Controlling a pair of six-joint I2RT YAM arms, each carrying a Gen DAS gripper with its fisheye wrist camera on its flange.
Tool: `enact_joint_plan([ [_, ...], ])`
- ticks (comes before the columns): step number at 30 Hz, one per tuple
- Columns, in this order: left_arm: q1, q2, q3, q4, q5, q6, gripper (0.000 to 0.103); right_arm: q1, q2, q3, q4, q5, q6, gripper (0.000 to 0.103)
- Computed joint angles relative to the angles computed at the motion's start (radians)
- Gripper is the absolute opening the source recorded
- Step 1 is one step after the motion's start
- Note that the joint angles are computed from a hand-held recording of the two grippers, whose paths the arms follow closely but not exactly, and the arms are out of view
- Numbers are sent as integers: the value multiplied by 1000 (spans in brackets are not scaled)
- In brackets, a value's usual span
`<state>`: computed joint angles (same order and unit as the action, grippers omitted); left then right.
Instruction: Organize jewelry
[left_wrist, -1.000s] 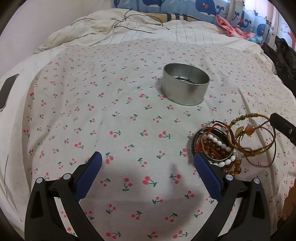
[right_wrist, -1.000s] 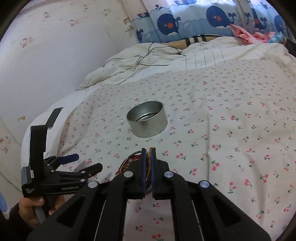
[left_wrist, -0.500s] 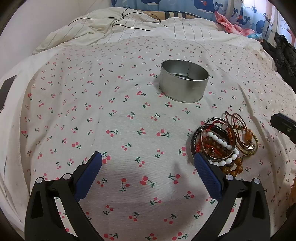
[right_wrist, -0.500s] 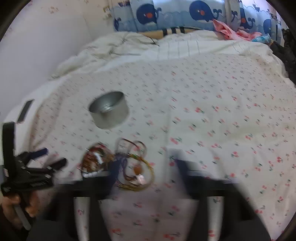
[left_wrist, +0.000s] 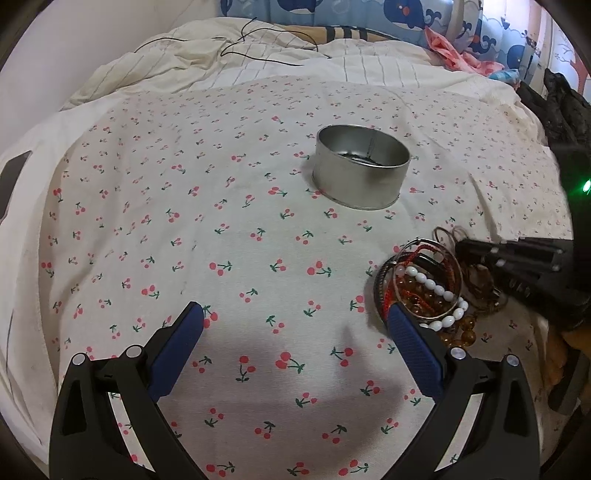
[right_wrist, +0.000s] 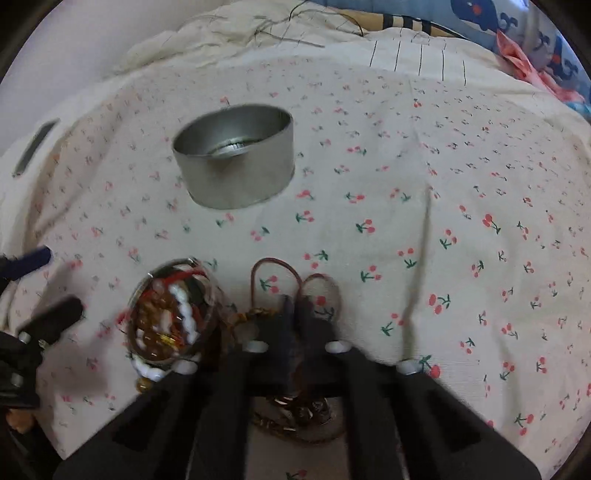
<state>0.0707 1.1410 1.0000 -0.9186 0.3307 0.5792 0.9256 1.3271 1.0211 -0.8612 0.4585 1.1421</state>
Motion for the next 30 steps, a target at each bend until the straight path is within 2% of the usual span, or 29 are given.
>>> enact_joint_plan([
  [2, 6, -11, 0, -10, 34, 16, 96, 10, -114, -29, 15, 38, 37, 2],
  [5, 19, -60, -8, -52, 150, 84, 96, 35, -245, -58, 27, 80, 68, 2],
  [7, 11, -133, -30, -92, 253, 170, 96, 51, -320, -77, 36, 112, 86, 2],
  [9, -28, -219, -69, -105, 304, 231, 96, 88, -360, -80, 29, 160, 121, 2],
  [12, -209, -341, -138, -99, 253, 225, 96, 130, -446, -97, -13, 229, 184, 2],
  [14, -396, -358, -177, -51, 152, 136, 96, 154, -485, -107, -30, 260, 217, 2],
  [16, -504, -305, -178, -29, 106, 69, 96, 173, -524, -113, -51, 288, 243, 2],
  [20, -599, -202, -158, -22, 72, -14, 96, 188, -586, -144, -49, 301, 269, 2],
  [23, -618, -120, -136, -29, 61, -45, 95, 217, -601, -147, -60, 322, 288, 2],
  [26, -600, -45, -117, -45, 58, -46, 79, 243, -607, -143, -70, 346, 300, 3],
  [28, -603, -37, -131, -21, 21, -54, 60, 253, -619, -152, -70, 353, 312, 3],
  [30, -601, -24, -138, 2, -9, -71, 48, 258, -629, -158, -70, 359, 322, 3],
])
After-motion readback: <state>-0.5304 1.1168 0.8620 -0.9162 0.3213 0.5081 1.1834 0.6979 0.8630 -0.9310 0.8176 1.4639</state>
